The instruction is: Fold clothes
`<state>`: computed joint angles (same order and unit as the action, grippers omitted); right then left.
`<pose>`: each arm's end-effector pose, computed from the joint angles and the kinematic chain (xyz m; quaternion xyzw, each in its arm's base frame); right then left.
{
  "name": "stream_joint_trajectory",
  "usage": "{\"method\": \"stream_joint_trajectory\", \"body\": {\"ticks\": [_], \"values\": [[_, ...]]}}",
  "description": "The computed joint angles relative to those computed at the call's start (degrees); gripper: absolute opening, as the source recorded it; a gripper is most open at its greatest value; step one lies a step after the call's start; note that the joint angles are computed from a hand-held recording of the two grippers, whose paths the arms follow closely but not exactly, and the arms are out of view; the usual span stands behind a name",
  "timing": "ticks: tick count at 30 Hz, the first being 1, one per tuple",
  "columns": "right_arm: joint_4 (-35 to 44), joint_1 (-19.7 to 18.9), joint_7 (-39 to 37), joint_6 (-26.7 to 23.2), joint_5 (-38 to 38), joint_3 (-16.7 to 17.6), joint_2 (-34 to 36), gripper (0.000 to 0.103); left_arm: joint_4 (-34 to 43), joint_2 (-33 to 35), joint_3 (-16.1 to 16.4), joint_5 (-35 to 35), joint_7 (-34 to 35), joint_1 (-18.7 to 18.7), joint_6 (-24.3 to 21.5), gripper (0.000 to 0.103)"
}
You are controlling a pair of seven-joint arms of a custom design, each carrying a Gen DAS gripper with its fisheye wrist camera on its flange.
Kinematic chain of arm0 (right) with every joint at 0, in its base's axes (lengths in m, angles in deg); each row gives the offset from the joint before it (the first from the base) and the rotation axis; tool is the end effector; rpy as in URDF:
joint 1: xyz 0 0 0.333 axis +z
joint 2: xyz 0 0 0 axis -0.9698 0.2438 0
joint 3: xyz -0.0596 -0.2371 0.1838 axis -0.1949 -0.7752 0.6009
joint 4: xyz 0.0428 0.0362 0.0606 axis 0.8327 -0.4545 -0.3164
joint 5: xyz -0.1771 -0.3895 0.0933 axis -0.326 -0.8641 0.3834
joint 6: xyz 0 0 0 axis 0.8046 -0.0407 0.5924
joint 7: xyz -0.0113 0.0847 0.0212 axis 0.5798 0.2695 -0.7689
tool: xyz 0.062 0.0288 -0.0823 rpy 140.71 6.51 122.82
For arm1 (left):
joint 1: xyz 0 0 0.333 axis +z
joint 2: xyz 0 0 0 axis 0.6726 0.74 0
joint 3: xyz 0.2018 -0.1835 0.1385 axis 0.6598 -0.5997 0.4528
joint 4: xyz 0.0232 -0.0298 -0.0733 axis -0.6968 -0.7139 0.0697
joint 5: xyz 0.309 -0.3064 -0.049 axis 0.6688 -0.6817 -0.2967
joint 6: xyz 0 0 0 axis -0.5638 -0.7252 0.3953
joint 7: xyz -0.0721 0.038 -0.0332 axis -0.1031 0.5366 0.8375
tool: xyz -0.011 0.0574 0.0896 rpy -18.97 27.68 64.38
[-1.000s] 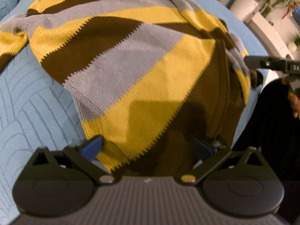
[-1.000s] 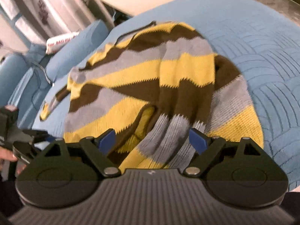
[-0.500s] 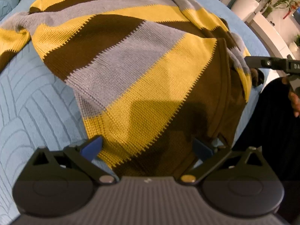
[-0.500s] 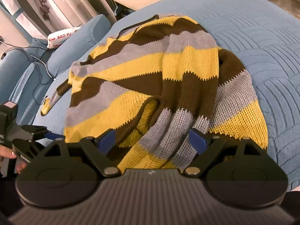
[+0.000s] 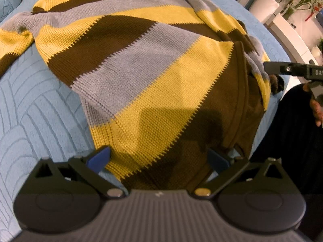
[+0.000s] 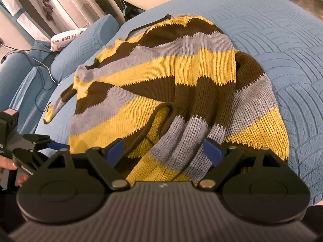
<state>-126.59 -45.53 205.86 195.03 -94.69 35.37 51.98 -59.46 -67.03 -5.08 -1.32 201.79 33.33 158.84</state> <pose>0.4656 0.4454 0.5426 -0.5468 0.7337 -0.1155 0.3864 0.5686 -0.2187 0.5695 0.3651 -0.9086 0.2015 0.0237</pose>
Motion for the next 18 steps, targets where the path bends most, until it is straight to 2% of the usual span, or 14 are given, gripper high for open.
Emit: {"method": "stream_joint_trajectory", "body": {"ticks": [9, 11, 14, 17, 18], "values": [[-1.13, -0.41, 0.27, 2.48, 0.29, -0.15, -0.54, 0.087, -1.78, -2.85, 1.23, -4.99, 2.72, 0.53, -2.92, 0.102], [-2.29, -0.78, 1.26, 4.88, 0.03, -0.26, -1.14, 0.087, -2.08, -3.4, 1.29, -5.19, 2.68, 0.55, -2.52, 0.102], [-3.99, -1.75, 4.71, 8.97, -2.25, -0.1, -2.0, 0.087, -1.79, -4.03, 1.32, -5.86, 3.21, 0.28, -0.47, 0.102], [-5.36, -3.56, 13.67, 12.81, -9.04, 0.39, -2.73, 0.087, -0.11, -3.14, 0.94, -8.83, 3.89, -0.55, 4.59, 0.103], [-5.43, -3.99, 15.64, 13.39, -10.46, 0.55, -2.73, 0.087, 0.72, -2.12, 0.41, -9.71, 3.29, -1.01, 8.24, 0.103]]}}
